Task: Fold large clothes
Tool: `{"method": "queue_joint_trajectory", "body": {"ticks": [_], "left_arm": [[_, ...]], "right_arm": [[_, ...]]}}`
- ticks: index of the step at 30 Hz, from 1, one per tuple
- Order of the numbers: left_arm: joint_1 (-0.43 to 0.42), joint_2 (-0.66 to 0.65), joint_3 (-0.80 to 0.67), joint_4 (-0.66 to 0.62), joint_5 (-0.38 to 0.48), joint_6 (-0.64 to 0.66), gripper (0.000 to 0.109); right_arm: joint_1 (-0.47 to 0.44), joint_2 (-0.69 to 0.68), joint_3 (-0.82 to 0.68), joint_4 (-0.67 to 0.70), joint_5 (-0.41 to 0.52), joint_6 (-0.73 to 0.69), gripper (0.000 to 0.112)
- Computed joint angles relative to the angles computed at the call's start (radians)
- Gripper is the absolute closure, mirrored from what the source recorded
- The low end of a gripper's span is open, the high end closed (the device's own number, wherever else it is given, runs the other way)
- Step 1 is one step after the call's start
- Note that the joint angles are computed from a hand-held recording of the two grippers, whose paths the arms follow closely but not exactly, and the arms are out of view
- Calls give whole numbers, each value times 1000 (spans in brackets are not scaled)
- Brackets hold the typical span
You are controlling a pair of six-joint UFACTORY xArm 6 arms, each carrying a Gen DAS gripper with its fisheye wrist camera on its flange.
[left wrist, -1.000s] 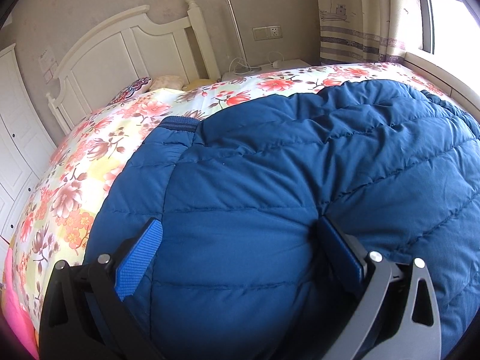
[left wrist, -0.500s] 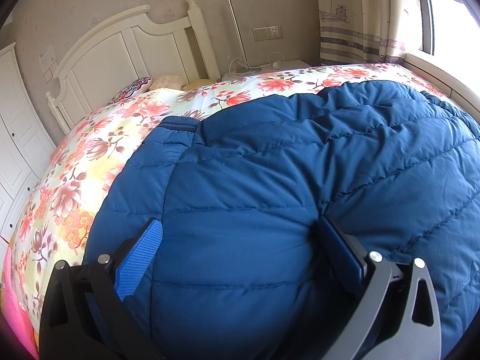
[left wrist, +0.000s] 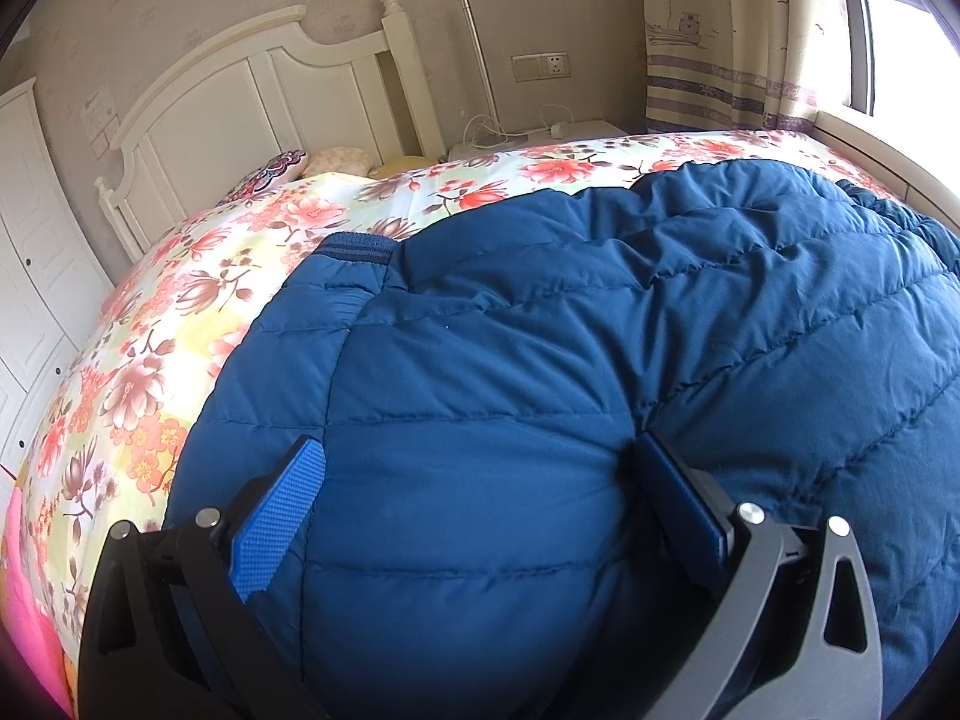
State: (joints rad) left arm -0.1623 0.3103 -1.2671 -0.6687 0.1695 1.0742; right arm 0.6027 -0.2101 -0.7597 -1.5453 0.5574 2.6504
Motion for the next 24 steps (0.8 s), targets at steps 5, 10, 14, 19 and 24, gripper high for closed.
{"method": "queue_joint_trajectory", "body": {"ticks": [5,10,14,19,24], "left_arm": [[5,-12,9,123,10,-108,7],[16,-45,-89,233,193,-255,8],[-36,19,-230,445,233,-433,8],[-93,214,-482,731,337,-732,8],[-101,265,-496,713,357,-677,12]], "right_arm": [[85,-52,33,-15,118,-27,67],[122,-83,59,-23,157,-57,70],[144,-85,48,-19,188,-92,70],[174,-87,23,6,231,-169,70],[185,-78,-10,42,250,-259,70]]}}
